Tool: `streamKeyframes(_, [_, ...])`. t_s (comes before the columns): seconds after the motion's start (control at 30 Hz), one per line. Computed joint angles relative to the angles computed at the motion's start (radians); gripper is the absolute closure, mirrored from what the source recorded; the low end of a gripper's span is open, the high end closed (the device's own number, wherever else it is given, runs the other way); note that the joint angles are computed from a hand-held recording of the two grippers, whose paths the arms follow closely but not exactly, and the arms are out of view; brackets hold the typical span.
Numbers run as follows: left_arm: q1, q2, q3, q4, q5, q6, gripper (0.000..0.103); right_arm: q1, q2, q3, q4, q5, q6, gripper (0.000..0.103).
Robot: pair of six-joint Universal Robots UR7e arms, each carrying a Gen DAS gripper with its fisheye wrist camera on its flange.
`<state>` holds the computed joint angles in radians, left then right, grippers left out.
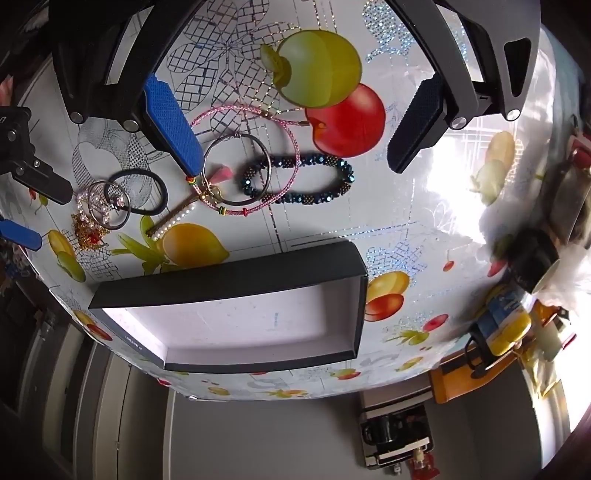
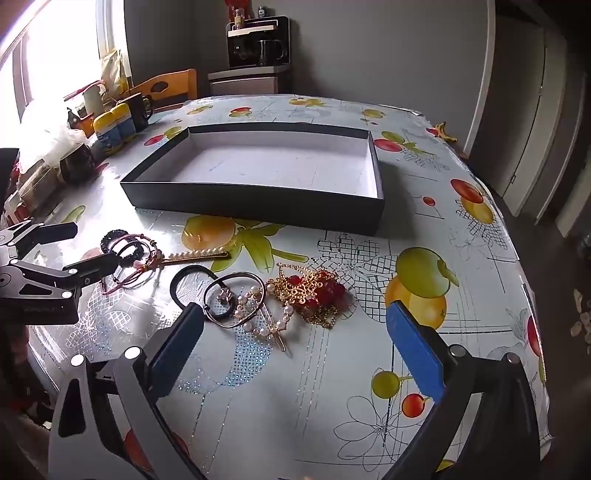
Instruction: Organize jewelry
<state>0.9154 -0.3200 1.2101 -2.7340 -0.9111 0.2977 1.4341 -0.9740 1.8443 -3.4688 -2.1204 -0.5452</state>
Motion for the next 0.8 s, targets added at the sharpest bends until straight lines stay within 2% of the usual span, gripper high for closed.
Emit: streamKeyframes(0.8, [-0.004,-0.006,0.007,0.011,-0.004,-0.014,0.002,-0.002,-0.007,0.005,0.001,0.004,0.004,0.006])
